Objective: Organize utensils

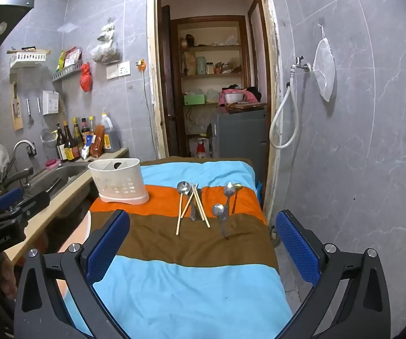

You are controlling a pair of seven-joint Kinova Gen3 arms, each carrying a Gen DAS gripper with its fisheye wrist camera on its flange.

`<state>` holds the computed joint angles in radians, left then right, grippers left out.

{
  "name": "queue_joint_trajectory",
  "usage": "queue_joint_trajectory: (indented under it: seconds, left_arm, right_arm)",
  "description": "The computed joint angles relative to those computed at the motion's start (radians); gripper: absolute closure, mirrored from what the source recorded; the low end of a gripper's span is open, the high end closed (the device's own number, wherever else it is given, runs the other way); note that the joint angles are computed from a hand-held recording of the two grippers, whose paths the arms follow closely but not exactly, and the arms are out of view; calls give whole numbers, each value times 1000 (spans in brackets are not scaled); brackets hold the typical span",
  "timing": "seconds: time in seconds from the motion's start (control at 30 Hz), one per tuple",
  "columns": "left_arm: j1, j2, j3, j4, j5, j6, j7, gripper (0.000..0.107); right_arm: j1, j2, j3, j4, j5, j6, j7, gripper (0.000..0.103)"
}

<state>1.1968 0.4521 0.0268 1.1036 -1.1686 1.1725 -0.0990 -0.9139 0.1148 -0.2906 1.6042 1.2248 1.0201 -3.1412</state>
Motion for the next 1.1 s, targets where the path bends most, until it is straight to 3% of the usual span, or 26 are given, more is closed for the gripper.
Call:
queue_joint_trajectory:
  seconds: [1.1]
  left_arm:
    - [-9,-4,3,10,7,-14,10,10]
  right_arm:
    - [-6,7,3,2,10,0,-13,0]
